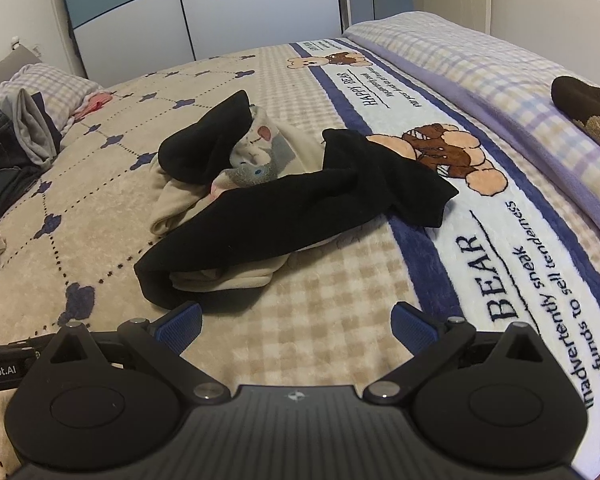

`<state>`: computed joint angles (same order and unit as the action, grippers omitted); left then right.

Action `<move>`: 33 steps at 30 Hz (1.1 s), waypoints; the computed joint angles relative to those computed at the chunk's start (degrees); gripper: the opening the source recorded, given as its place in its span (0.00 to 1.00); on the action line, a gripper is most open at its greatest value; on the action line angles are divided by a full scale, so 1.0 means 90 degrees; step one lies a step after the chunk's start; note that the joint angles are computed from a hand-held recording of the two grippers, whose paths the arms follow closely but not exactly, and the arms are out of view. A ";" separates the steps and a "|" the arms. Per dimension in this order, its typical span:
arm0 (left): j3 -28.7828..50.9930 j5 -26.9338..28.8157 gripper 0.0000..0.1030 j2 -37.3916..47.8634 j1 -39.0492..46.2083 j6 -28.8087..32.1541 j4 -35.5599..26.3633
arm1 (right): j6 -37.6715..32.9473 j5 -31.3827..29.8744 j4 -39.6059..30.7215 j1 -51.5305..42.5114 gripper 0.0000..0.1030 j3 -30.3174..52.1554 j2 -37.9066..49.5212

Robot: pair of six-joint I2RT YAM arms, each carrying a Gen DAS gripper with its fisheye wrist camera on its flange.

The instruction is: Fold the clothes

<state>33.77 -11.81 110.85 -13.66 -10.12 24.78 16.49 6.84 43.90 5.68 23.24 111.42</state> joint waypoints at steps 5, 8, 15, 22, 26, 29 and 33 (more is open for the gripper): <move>-0.0095 0.0008 1.00 -0.0042 0.0056 0.0011 0.0092 | 0.0038 -0.0038 -0.0063 -0.0034 1.00 -0.0017 -0.0069; -0.0137 -0.0043 1.00 -0.0030 0.0044 -0.0006 0.0144 | 0.0045 -0.0054 -0.0045 -0.0035 1.00 -0.0060 -0.0105; -0.0178 -0.0102 1.00 -0.0008 0.0030 0.0019 0.0180 | 0.0041 -0.0046 0.0013 -0.0006 1.00 -0.0157 -0.0192; -0.0213 -0.0171 1.00 0.0010 -0.0014 0.0044 0.0229 | 0.0024 -0.0040 -0.0009 -0.0022 1.00 -0.0170 -0.0214; -0.0234 -0.0219 1.00 0.0010 -0.0054 0.0068 0.0248 | -0.0012 -0.0071 0.0030 -0.0031 1.00 -0.0223 -0.0230; -0.0251 -0.0173 1.00 -0.0021 -0.0045 0.0095 0.0250 | -0.0030 -0.0051 0.0014 -0.0011 1.00 -0.0209 -0.0202; -0.0266 -0.0171 1.00 -0.0042 -0.0044 0.0110 0.0260 | -0.0015 -0.0022 0.0019 0.0044 1.00 -0.0190 -0.0166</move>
<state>31.37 -13.34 110.47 -14.06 -9.13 27.12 16.35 6.64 44.06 6.08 21.53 109.92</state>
